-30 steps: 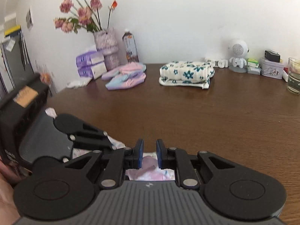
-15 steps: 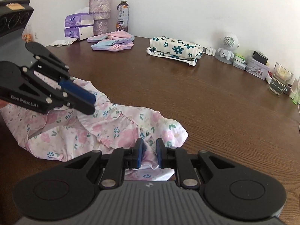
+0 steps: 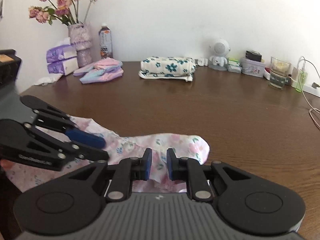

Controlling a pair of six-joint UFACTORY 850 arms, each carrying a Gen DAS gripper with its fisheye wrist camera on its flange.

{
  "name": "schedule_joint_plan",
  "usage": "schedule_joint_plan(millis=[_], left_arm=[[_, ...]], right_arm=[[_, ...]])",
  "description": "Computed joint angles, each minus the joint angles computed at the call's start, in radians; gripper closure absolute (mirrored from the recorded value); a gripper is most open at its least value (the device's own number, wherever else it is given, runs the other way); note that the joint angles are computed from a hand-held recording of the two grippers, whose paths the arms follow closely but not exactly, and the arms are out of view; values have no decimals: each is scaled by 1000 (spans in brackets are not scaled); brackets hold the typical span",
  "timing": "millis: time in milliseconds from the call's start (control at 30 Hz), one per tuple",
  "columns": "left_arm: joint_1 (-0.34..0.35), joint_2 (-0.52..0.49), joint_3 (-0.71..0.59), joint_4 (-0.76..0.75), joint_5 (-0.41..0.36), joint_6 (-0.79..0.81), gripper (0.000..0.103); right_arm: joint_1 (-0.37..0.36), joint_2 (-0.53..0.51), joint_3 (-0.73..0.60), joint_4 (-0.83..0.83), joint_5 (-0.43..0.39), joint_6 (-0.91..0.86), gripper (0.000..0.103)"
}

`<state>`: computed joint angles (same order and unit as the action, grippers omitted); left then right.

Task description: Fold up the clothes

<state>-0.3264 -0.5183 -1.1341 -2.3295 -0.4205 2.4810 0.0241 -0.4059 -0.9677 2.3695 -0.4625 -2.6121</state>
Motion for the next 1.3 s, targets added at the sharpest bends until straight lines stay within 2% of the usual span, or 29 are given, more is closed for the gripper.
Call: schedule_joint_plan(millis=[100, 333, 567, 800, 967, 1133, 1267, 1300], left_arm=[[8, 16, 12, -85, -14, 71, 78], [10, -44, -42, 50, 50, -75, 80], [18, -45, -21, 7, 10, -26, 78], [18, -42, -9, -30, -8, 19, 77], [21, -43, -8, -21, -18, 3, 77], [22, -43, -8, -26, -18, 2, 76], [13, -25, 8, -84, -17, 63, 73], [8, -17, 16, -103, -24, 96, 73]], right_arm=[[-5, -12, -3, -22, 8, 44, 88], [-8, -16, 1, -22, -5, 44, 88], [-5, -14, 1, -10, -3, 36, 88], [4, 27, 37, 159, -15, -102, 88], [14, 3, 15, 132, 41, -88, 88], [-9, 35, 58, 117, -23, -38, 87], [-42, 90, 105, 122, -57, 18, 73], [-53, 93, 108, 100, -62, 64, 73]])
